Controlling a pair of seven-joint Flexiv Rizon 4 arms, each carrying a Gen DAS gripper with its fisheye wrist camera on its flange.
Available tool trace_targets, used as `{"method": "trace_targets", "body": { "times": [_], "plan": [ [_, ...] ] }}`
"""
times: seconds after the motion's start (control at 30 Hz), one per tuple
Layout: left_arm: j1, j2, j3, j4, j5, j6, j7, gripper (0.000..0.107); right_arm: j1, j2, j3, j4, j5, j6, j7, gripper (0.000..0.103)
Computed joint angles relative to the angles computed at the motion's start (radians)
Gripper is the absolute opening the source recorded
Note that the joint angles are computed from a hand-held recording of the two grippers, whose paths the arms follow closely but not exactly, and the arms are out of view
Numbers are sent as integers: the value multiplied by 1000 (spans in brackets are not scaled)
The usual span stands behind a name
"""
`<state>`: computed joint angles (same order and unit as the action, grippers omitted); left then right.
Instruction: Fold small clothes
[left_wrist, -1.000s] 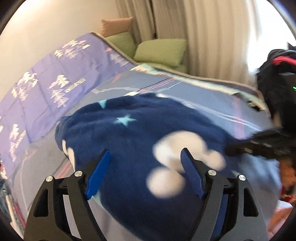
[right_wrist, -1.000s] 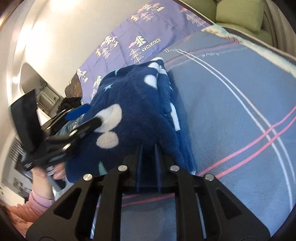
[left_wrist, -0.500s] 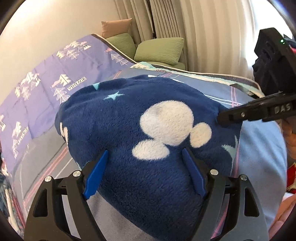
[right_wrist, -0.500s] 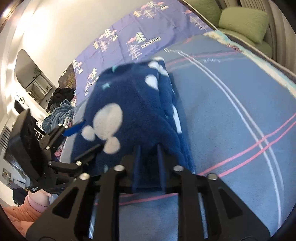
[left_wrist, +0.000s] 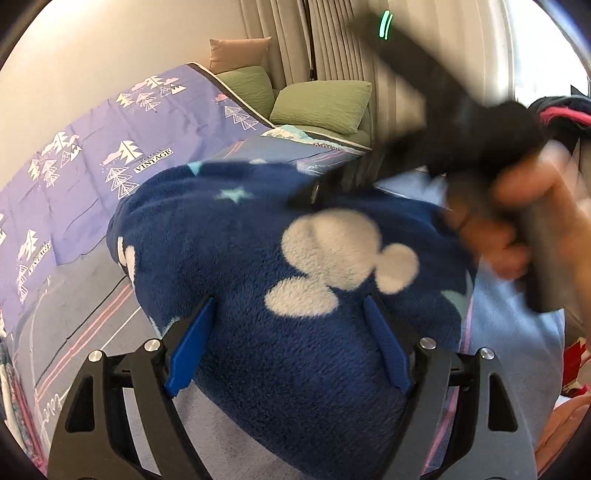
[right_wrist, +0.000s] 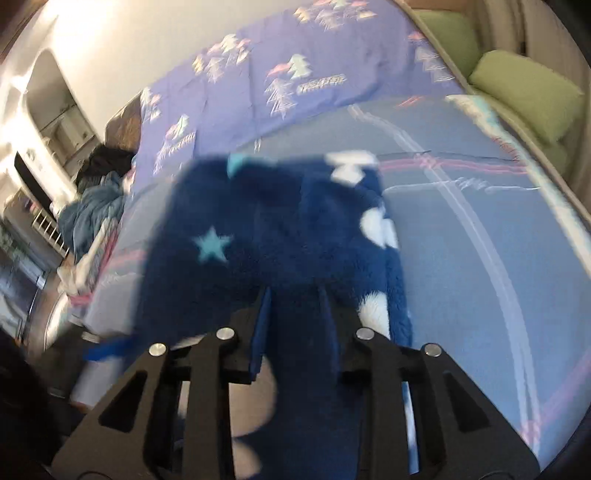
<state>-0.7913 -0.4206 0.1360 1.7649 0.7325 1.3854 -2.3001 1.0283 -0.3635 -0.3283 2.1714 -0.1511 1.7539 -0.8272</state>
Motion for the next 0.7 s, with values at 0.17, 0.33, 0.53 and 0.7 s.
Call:
{"method": "trace_targets", "body": {
  "times": [0.17,0.33,0.53,0.7],
  "plan": [
    [43,0,-26,28,-30,70,50,81,-134,-10,145,-3,44,75,-41,26],
    [223,48,-182,143,-267,198,250,81,-178,-10,202,-14,86,87,-82,28],
    [334,12,-211,73,-448,214,286,81,-91,-5,132,-6,152,99,-128,29],
    [306,-167,-147,-159,-515,-102,308,91,8,1,50,9,229,114,-147,29]
  ]
}}
